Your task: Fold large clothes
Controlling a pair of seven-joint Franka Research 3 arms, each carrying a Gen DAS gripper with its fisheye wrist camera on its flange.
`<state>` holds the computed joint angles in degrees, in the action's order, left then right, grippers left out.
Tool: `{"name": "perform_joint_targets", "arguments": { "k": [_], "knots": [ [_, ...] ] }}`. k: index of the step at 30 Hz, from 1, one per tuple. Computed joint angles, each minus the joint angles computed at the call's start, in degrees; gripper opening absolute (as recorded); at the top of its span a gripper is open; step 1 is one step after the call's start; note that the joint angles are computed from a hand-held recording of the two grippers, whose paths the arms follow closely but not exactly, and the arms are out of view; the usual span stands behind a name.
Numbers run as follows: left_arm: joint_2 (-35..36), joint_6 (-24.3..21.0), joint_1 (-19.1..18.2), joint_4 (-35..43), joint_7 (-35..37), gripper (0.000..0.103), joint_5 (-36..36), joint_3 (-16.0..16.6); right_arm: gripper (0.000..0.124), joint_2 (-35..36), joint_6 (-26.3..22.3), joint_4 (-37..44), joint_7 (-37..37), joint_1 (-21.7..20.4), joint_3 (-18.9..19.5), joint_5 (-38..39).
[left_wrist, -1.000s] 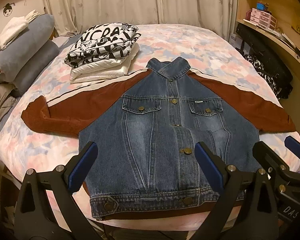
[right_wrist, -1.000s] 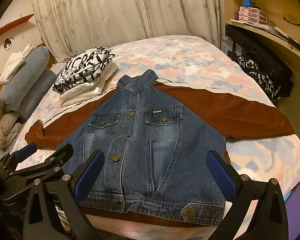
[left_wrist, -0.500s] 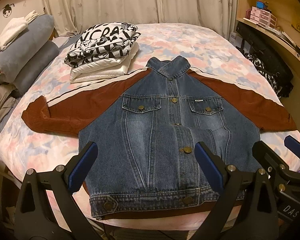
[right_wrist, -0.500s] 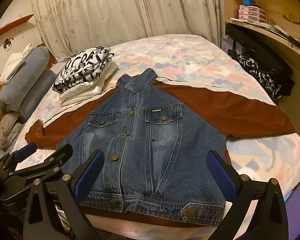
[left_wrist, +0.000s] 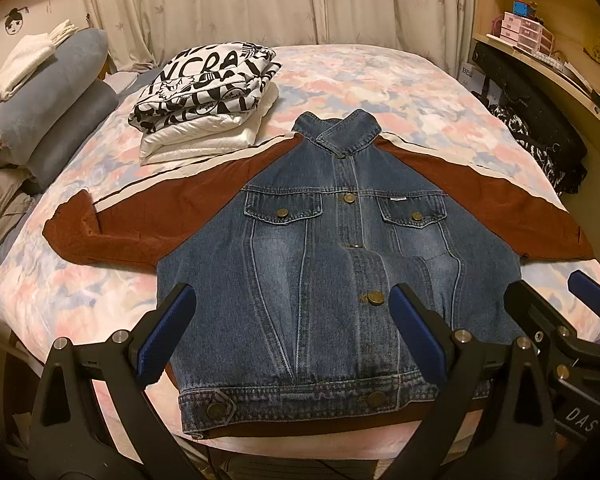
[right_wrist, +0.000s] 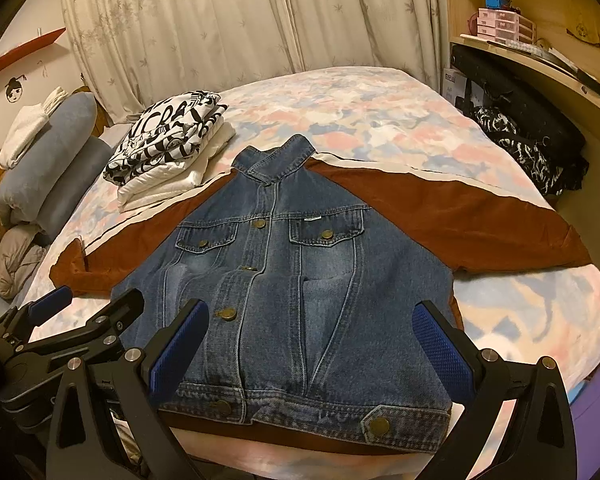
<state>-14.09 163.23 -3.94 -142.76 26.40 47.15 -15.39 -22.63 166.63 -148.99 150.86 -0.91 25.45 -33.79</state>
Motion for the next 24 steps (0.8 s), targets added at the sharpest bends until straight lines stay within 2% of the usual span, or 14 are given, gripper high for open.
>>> {"name": "perform_joint_targets", "arguments": {
  "k": [14,24],
  "knots": [
    [0.12,-0.22,-0.07,0.21,-0.18,0.096,0.33,-0.02,0.102,0.08,0.13,0.04,-0.08,0.14,-0.33,0.06],
    [0.41,0.75,-0.68,0.48,4.33,0.096,-2.23,0.80,0.103,0.96,-0.18,0.63,0.93,-0.37,0.03,-1.30]
  ]
}}
